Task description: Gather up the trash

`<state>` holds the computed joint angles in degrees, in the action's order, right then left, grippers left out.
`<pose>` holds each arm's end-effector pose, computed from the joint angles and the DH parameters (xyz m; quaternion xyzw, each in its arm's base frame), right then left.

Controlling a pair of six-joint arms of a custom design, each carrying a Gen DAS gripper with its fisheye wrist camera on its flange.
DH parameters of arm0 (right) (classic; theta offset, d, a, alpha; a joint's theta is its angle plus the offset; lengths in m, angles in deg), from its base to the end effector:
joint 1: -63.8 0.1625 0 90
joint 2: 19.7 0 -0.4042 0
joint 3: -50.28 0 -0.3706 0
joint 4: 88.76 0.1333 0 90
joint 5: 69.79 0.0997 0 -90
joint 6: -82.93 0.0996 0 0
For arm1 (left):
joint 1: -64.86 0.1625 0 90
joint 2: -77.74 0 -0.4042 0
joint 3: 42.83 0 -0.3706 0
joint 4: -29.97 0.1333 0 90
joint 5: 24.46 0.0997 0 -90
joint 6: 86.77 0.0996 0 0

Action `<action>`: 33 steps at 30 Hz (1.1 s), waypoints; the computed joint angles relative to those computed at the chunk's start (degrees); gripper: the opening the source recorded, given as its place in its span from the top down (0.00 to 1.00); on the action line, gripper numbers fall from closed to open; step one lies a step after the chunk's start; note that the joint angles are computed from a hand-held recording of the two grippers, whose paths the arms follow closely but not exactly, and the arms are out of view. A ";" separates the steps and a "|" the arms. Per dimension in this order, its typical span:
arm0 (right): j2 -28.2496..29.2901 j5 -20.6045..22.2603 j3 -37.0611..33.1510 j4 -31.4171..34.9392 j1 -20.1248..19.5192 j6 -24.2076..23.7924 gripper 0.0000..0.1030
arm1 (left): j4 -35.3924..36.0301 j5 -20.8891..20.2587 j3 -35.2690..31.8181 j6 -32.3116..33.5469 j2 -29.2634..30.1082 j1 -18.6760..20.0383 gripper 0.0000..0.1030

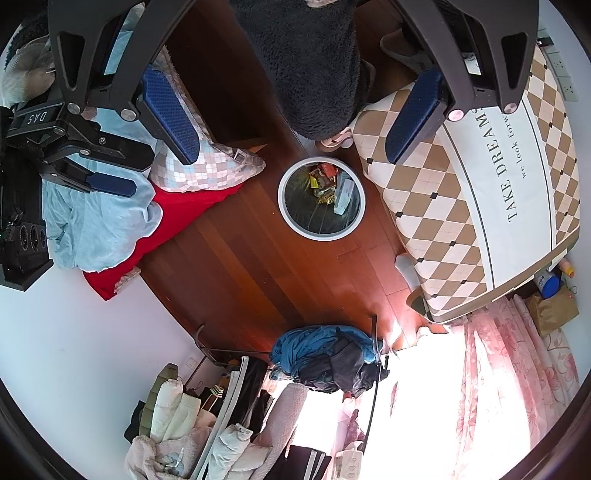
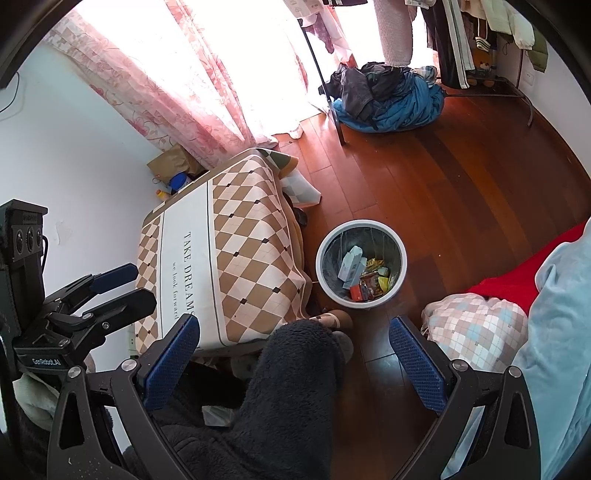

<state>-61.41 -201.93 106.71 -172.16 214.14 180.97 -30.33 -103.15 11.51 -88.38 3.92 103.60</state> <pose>0.6640 -0.3016 0.2322 -0.2334 -0.8893 0.3147 0.2358 -0.3277 -0.4589 0.5605 0.4241 0.8959 0.0357 0.1273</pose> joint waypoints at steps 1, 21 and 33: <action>0.03 0.02 -0.11 0.08 0.01 -0.07 0.00 | 0.07 0.04 -0.12 0.11 0.06 0.10 0.00; 0.09 -0.02 -0.11 -0.21 -0.06 -0.28 0.00 | 0.31 -0.08 -0.30 0.49 -0.03 0.31 0.00; 0.20 0.14 -0.60 0.43 -0.06 -0.43 0.00 | 0.27 -0.92 -0.07 -0.44 -0.65 -0.09 0.00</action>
